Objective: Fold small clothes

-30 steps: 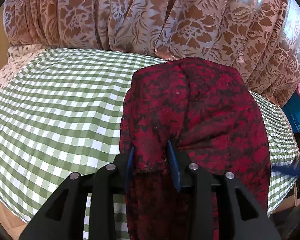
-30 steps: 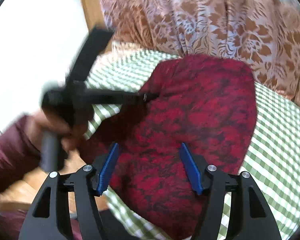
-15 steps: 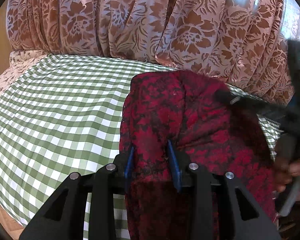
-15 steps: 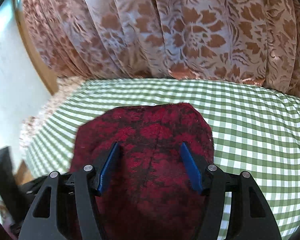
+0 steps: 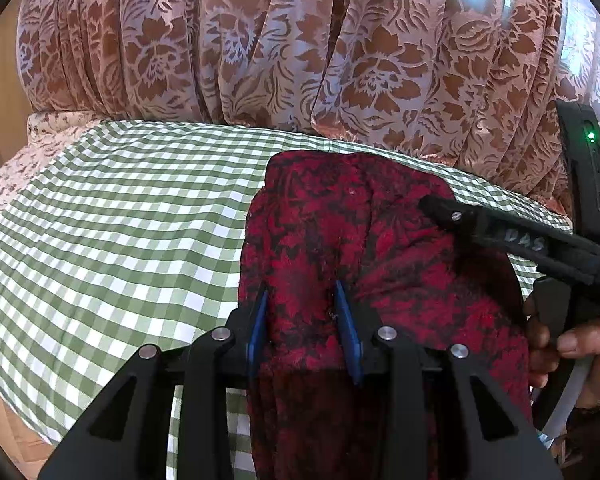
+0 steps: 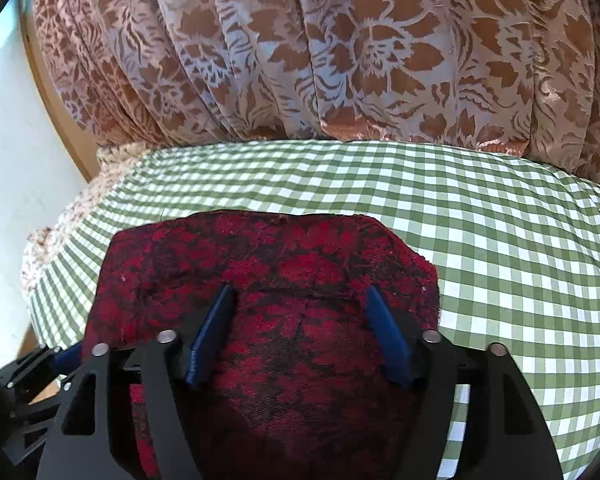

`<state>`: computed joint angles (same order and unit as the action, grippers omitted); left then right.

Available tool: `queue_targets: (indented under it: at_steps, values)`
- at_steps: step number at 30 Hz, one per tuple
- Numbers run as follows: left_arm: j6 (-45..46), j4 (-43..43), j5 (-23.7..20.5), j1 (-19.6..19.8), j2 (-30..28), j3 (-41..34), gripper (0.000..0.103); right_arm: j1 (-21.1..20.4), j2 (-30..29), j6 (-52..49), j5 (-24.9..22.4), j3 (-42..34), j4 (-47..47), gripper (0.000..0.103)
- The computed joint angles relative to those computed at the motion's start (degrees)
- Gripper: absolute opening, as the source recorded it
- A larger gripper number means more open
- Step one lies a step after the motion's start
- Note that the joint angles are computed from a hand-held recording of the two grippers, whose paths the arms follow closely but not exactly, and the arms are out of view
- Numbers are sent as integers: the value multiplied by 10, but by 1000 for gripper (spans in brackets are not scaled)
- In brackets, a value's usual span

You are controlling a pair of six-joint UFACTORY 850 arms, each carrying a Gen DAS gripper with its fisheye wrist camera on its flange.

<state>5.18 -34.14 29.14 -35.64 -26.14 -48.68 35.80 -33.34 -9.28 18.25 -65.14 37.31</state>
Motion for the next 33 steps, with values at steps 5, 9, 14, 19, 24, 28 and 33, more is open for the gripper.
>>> queue_targets:
  at_steps: [5,9,14,19,24,28,33]
  values:
    - [21,-16,11,-6,8,10,34,-9,26,130,9,35,-111,98]
    - [54,-56,19,-14,12,11,36,-9,44,185,22,63,-163,99]
    - [88,-116,45,-24,23,22,61,-14,68,277,41,102,-250,99]
    - [-7,-17,39,2,39,49,89,-44,83,509,77,143,-492,99]
    - [-301,282,11,54,37,62,100,-74,72,654,136,172,-636,100]
    - [-501,521,73,100,6,61,100,-107,38,784,228,172,-764,100]
    - [-719,757,182,155,-73,16,101,-132,-26,867,348,143,-847,100]
